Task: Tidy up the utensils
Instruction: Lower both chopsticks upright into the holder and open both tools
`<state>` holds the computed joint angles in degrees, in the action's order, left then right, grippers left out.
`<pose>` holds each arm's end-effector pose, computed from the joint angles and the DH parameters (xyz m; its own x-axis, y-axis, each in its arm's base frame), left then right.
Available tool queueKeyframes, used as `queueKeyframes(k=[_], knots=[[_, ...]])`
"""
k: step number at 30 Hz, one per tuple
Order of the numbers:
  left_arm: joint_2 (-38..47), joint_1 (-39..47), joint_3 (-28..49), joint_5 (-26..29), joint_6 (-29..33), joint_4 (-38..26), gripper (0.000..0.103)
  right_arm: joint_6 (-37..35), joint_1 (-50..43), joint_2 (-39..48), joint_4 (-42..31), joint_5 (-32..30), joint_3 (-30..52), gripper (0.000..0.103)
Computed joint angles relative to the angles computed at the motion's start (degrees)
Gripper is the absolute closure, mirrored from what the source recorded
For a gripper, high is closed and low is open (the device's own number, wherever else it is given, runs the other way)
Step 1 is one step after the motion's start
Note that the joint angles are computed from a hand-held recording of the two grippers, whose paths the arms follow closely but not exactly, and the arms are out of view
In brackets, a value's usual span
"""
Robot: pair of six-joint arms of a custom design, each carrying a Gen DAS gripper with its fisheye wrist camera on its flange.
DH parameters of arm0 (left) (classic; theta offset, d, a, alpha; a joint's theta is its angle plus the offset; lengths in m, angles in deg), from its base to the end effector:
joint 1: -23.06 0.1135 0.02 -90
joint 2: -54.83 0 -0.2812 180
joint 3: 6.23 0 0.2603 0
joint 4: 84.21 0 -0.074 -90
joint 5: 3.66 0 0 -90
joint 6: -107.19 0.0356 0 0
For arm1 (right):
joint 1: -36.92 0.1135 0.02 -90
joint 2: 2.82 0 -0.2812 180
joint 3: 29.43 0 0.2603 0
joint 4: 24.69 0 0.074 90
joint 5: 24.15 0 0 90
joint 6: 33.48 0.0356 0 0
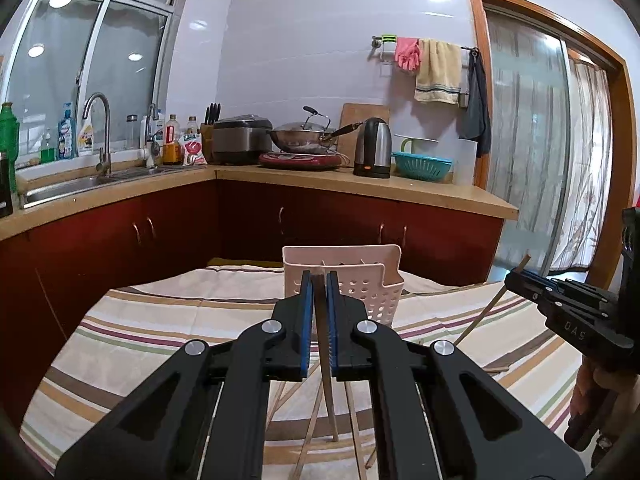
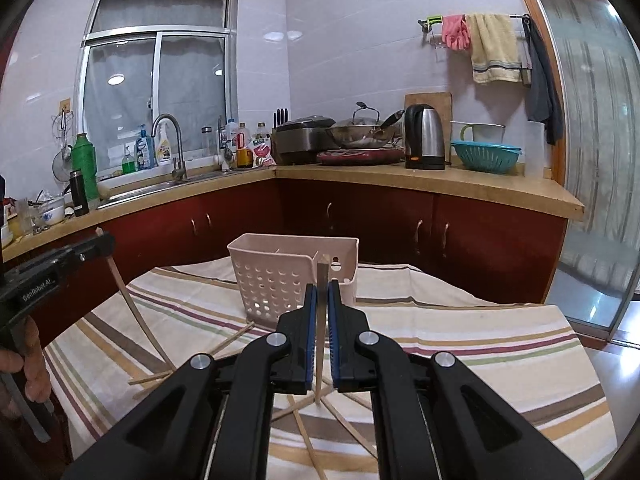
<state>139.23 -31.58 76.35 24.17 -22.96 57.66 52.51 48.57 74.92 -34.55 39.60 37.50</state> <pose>0.2121 -0.2445 0.3269 -0.2766 -0.1304 -0.9521 -0.2485 0.9668 -0.0603 0.3054 0.0790 0.3021 -0.3039 -0.1267 -0.9443 -0.6091 0.7879 0.0903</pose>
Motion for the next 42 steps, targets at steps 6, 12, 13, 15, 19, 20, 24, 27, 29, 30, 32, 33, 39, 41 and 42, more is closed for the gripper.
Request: queueKeyframes(k=[6, 12, 13, 15, 19, 20, 24, 27, 29, 30, 32, 33, 39, 41, 42], knots=[[-1.59, 2.45, -0.38, 1.73, 6.79, 6.18, 0.097, 1.22, -0.34, 1.47, -1.97, -1.07, 4.22, 0.097], [-3.08, 5.84, 3.69, 4.53, 17.61, 11.22, 0.097, 2.6, -1.47, 2.79, -4.39, -3.62, 12.19, 0.097], [-3.14, 6.89, 5.0, 5.59, 19.38, 11.73, 0.097, 2.79, -1.5, 3.63, -4.91, -3.94, 14.28, 0.097], [-2.84, 8.81, 7.7, 7.35, 22.14, 12.52, 0.097, 3.49, -1.5, 5.59, -5.99, -4.48, 18.32, 0.097], [-0.86, 12.38, 12.86, 8.69, 29.33, 16.4, 0.097, 4.26, -0.72, 10.75, -6.68, -3.67, 26.51, 0.097], [0.17, 13.82, 14.82, 9.8, 30.73, 17.04, 0.097, 4.52, -0.41, 12.6, -7.14, -3.45, 28.94, 0.097], [4.45, 18.18, 20.38, 12.37, 34.83, 20.14, 0.097, 5.72, 0.45, 19.21, -9.24, -2.44, 37.24, 0.097], [7.96, 21.1, 23.57, 14.38, 35.55, 21.21, 0.097, 6.12, 1.39, 24.35, -11.94, -1.58, 43.26, 0.097], [9.84, 22.89, 24.66, 16.09, 35.11, 21.69, 0.097, 6.01, 1.95, 27.74, -14.16, -1.51, 46.85, 0.097], [10.76, 23.81, 25.16, 16.95, 34.48, 21.43, 0.097, 5.95, 2.2, 29.2, -15.26, -1.53, 48.39, 0.097], [12.62, 25.4, 26.2, 18.74, 32.33, 19.6, 0.097, 5.73, 2.53, 31.49, -17.28, -1.74, 50.55, 0.097], [13.47, 26.17, 26.41, 19.79, 30.92, 18.52, 0.097, 5.71, 2.67, 32.68, -18.29, -1.85, 51.63, 0.097], [16.71, 29.36, 24.37, 24.43, 24.47, 14.45, 0.097, 5.45, 3.16, 38.96, -24.13, -3.64, 57.13, 0.097], [17.69, 30.47, 24.17, 26.38, 22.65, 12.91, 0.097, 5.11, 3.46, 40.87, -25.76, -3.86, 58.65, 0.097], [18.17, 30.86, 24.01, 26.77, 21.71, 12.44, 0.096, 5.07, 3.53, 41.71, -26.55, -4.02, 59.54, 0.097]])
